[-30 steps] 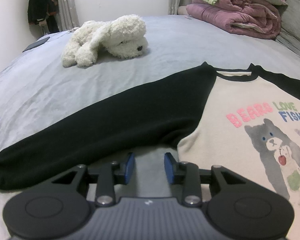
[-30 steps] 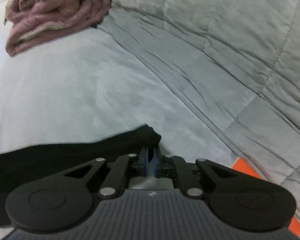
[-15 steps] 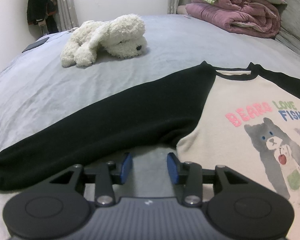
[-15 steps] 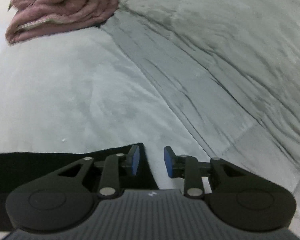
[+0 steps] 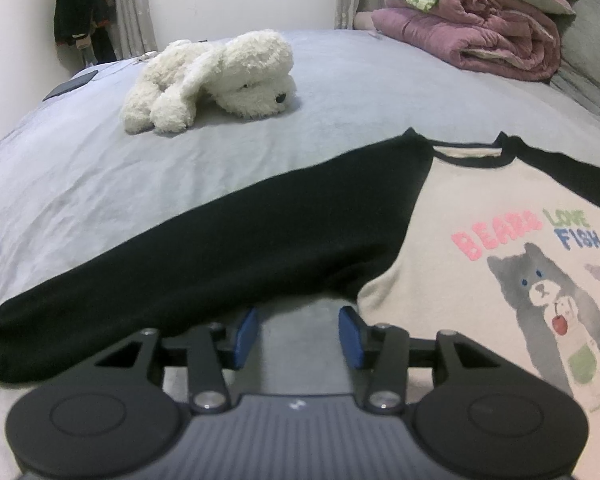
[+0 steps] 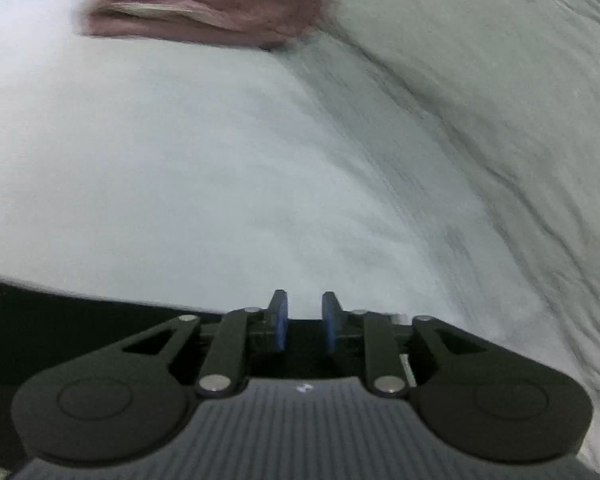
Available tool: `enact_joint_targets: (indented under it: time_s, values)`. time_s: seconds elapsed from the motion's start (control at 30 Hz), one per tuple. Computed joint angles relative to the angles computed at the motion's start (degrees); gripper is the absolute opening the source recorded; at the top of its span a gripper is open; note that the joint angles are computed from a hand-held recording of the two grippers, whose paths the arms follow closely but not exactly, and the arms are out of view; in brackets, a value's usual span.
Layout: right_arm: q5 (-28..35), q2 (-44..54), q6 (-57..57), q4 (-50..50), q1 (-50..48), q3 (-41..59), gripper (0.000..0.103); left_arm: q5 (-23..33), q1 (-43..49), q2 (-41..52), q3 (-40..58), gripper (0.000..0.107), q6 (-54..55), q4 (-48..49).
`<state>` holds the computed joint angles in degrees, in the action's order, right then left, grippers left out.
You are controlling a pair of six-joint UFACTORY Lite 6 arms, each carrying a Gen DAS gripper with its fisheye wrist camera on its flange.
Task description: Fold clothes
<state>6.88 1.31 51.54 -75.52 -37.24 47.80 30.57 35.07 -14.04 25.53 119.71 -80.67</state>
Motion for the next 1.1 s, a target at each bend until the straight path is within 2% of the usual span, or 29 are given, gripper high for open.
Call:
enact_joint_targets:
  time_s: [0.07, 0.13, 0.17, 0.23, 0.33, 0.4, 0.5, 0.63, 0.7, 0.77, 0.83, 0.93, 1.03, 1.1]
  values:
    - [-0.1, -6.3, -10.1, 12.0, 7.9, -6.9, 0.027, 1.2, 1.0, 0.4, 0.9, 0.047, -1.1, 1.0]
    - [2.5, -10.5, -12.4, 18.2, 17.6, -12.2, 0.032, 2.2, 2.0, 1.1, 2.0, 0.049, -2.5, 2.2]
    - [3.5, -11.9, -9.9, 17.9, 22.8, -14.4, 0.033, 2.6, 2.4, 1.7, 2.6, 0.049, -3.1, 2.7]
    - [7.8, -10.3, 0.9, 10.4, 33.5, -16.8, 0.035, 3.1, 3.4, 2.8, 4.3, 0.050, -5.3, 4.6]
    - [24.6, -5.3, 18.9, -2.2, 49.5, -16.6, 0.036, 5.5, 6.6, 6.2, 8.8, 0.055, -8.4, 8.8]
    - [30.8, -5.0, 26.3, -3.8, 57.4, -16.5, 0.036, 6.0, 8.7, 9.5, 12.5, 0.056, -11.5, 11.0]
    - [27.5, -8.1, 25.7, 4.6, 66.2, -14.6, 0.036, 7.8, 12.4, 16.0, 19.3, 0.056, -18.0, 15.3]
    - [22.3, -2.6, 28.8, 11.7, 78.7, -8.3, 0.037, 11.1, 18.0, 21.8, 26.6, 0.056, -22.6, 19.1]
    - [26.0, 5.7, 34.8, 10.7, 86.6, -2.7, 0.038, 13.6, 22.0, 24.8, 30.9, 0.056, -23.5, 20.4]
    - [34.7, 13.5, 38.1, 9.1, 94.1, 4.1, 0.038, 16.7, 26.4, 28.6, 36.8, 0.056, -24.9, 21.6]
    - [35.0, 16.1, 38.4, 9.9, 97.3, 8.5, 0.038, 19.5, 30.5, 33.3, 43.5, 0.057, -27.0, 22.3]
    - [28.4, 18.3, 34.8, 11.3, 98.9, 14.5, 0.038, 20.1, 34.3, 41.4, 54.1, 0.057, -33.8, 24.2]
    - [30.7, 26.8, 30.7, 12.2, 101.6, 26.0, 0.038, 21.8, 36.0, 48.6, 63.2, 0.057, -42.0, 26.6]
    - [28.8, 30.6, 28.8, 14.4, 101.6, 31.1, 0.038, 25.1, 37.3, 52.4, 68.5, 0.057, -45.5, 27.2]
